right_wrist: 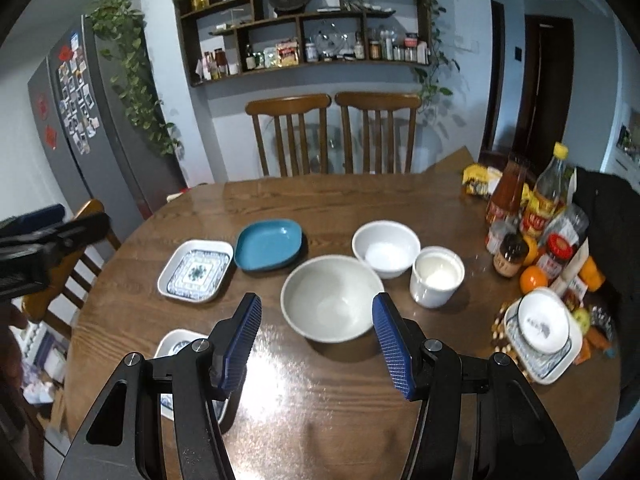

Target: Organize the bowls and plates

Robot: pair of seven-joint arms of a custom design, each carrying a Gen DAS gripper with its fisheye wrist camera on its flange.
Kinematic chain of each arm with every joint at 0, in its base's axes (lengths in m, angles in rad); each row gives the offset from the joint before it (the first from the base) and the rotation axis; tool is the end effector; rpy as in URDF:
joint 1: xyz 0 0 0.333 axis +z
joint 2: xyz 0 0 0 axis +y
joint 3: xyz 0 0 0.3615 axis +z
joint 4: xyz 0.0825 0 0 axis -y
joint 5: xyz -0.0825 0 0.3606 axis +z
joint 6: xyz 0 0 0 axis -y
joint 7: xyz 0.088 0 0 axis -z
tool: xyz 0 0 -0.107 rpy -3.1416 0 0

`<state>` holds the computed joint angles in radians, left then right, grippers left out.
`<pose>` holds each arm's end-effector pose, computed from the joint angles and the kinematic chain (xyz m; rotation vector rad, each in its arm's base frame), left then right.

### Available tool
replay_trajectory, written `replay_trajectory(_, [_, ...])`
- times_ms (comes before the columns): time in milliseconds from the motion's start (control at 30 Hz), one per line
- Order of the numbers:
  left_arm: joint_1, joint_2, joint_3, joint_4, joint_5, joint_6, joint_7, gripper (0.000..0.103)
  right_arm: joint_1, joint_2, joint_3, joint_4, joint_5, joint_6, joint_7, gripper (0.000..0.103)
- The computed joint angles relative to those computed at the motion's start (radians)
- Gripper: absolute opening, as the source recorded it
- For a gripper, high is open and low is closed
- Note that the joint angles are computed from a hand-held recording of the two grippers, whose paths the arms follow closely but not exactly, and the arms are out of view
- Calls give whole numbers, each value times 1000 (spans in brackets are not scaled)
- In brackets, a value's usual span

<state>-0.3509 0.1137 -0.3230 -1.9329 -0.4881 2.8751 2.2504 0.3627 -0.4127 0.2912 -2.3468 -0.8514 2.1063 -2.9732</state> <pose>0.5036 -0.3552 0.5801 -0.8294 2.4533 -1.1275 0.3373 0.2357 0.5671 -1.0617 2.2648 -1.0107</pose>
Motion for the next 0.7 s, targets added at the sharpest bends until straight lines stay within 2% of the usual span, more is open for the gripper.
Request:
replay_trajectory(200, [-4,45,17,53,64,8,-72,102,-16,29,-11,53,-42,4,-42,59])
replay_trajectory(300, [-10,82,39,88,124,6,-138,102,-30,56,-28,78,-69,40,-50,59])
replay_trajectory(333, [-15,99,52,105,154,1,-171,102,-32,66,-31,84,-74,51,-49,60])
replay_trajectory(367, [-21,117,63,120,184,-3,-203,102,-36,75,-37,89,-79,64,-49,67])
replay_trajectory(400, [-23,130,70,129,206,-4,-226,102,-41,89,-43,93,-90,84,-42,75])
replay_trajectory(433, [-38,156,96,151,255,-8,-275,102,-46,106,-48,97,-101,105,-33,77])
replay_trajectory(500, [-60,201,135,193,333,-32,-354,102,-50,147,-67,108,-104,156,-34,78])
replay_trajectory(700, [-67,352,176,339,450,-135,-476,102,-65,275,-136,125,-46,341,-45,78])
